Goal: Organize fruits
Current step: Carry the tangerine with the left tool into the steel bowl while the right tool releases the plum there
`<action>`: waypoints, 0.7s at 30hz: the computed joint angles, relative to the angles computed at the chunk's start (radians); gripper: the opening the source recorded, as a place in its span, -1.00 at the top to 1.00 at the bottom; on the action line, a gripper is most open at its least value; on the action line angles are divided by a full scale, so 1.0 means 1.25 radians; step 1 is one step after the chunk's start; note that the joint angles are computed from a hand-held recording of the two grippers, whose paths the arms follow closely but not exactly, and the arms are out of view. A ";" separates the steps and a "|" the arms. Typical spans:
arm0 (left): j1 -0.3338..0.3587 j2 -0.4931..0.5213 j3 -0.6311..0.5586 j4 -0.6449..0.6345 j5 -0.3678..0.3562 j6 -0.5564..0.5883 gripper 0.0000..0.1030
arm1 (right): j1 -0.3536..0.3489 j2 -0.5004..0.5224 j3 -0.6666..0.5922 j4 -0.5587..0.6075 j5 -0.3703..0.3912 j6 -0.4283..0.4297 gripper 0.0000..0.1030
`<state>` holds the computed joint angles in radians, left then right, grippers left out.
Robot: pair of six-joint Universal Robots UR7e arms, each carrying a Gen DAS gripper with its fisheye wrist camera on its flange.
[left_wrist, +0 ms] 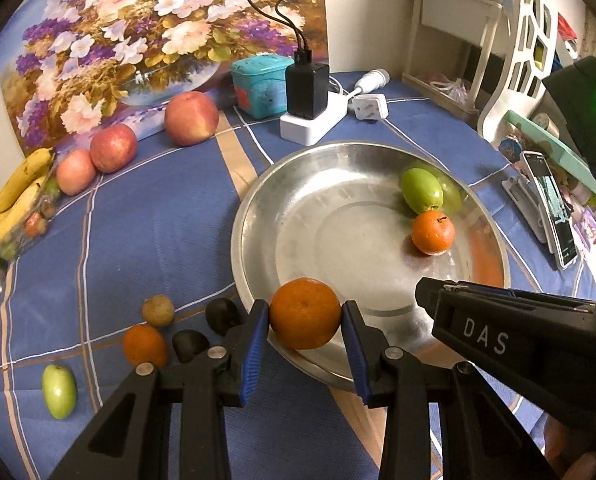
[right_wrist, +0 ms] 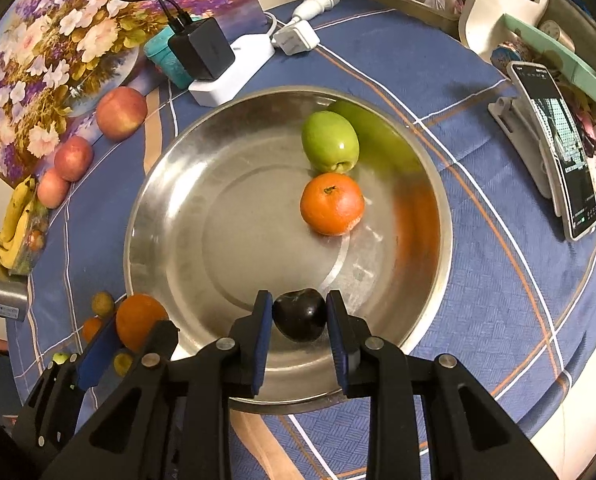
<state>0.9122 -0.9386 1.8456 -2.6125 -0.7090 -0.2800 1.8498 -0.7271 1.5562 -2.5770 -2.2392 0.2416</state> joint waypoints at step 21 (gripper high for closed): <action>0.001 -0.034 0.007 0.056 0.034 -0.076 -0.13 | 0.008 -0.003 0.012 -0.047 -0.006 -0.014 -0.13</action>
<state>0.9139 -0.9806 1.8538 -2.5420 -0.6670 -0.3752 1.8596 -0.7303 1.5708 -2.6363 -2.2462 0.2242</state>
